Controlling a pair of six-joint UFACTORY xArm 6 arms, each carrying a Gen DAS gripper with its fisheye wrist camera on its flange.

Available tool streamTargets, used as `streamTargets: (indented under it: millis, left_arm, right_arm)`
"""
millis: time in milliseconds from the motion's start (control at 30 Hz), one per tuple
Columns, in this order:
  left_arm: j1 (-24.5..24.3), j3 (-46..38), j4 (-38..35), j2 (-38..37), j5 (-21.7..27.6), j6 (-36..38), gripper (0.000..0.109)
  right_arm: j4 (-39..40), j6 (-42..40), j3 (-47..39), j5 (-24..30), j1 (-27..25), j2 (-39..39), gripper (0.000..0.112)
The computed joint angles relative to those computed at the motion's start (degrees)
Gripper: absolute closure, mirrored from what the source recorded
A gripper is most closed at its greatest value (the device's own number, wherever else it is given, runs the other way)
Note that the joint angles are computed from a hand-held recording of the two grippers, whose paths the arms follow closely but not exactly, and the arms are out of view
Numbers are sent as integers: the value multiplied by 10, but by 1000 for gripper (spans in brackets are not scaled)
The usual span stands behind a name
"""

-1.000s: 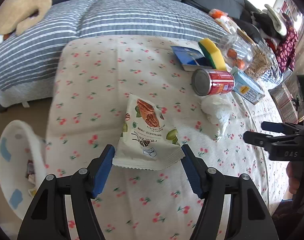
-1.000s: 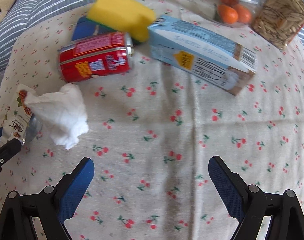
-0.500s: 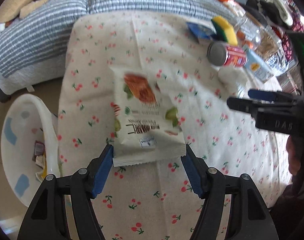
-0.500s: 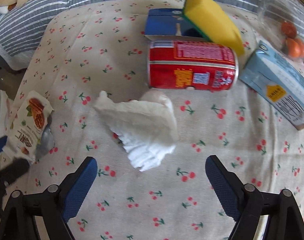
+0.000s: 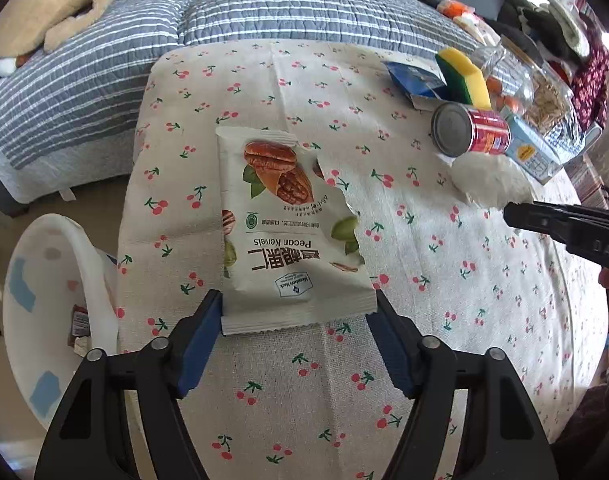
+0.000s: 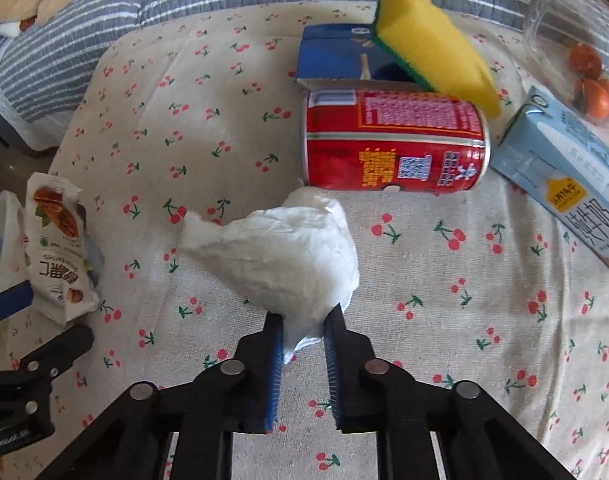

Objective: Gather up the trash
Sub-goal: 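Lift the pecan bag with the left tool while the right tool grasps the crumpled tissue, then drop the pecan bag into the bin with the left tool while the right tool drops the tissue in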

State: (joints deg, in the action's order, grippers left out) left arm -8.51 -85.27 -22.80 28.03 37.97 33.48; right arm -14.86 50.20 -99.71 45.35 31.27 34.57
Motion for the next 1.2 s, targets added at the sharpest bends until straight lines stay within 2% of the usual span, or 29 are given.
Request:
streamTargets:
  millis: [67, 133, 233, 267, 367, 400, 633, 733, 767, 800, 900, 1200]
  left_arm:
    - [5, -10, -25, 2, 19, 9, 43]
    - [9, -16, -42, 1, 36, 11, 44]
    - [9, -11, -46, -5, 35, 13, 47]
    - [9, -5, -48, -9, 34, 14, 49]
    - [13, 3, -56, -19, 46, 19, 52]
    - [14, 5, -58, -22, 49, 21, 52]
    - [21, 10, -66, -29, 57, 31, 54]
    - [23, 11, -69, -31, 62, 33, 55]
    - [23, 12, -70, -31, 63, 35, 55]
    - [23, 10, -71, -31, 66, 38, 55]
    - [24, 11, -78, -34, 68, 46, 56]
    - [33, 23, -104, -53, 78, 54, 56]
  right_arm:
    - [-2, 10, 22, -15, -1, -18, 101]
    - [1, 15, 43, -33, -3, -34, 101]
    - [15, 14, 71, -59, -6, -54, 100]
    - [19, 14, 76, -65, -7, -58, 96]
    - [28, 7, 74, -62, -8, -56, 62]
    - [21, 12, 68, -57, -8, -52, 56]
    - [5, 18, -7, 5, -6, 3, 54]
    - [-18, 27, -26, 12, -6, 20, 55]
    - [-26, 32, -29, 16, -7, 23, 66]
    - [-28, 34, -35, 21, -8, 28, 81]
    - [-19, 28, -39, 26, -12, 33, 99]
    - [-43, 71, 52, -43, -11, -46, 101]
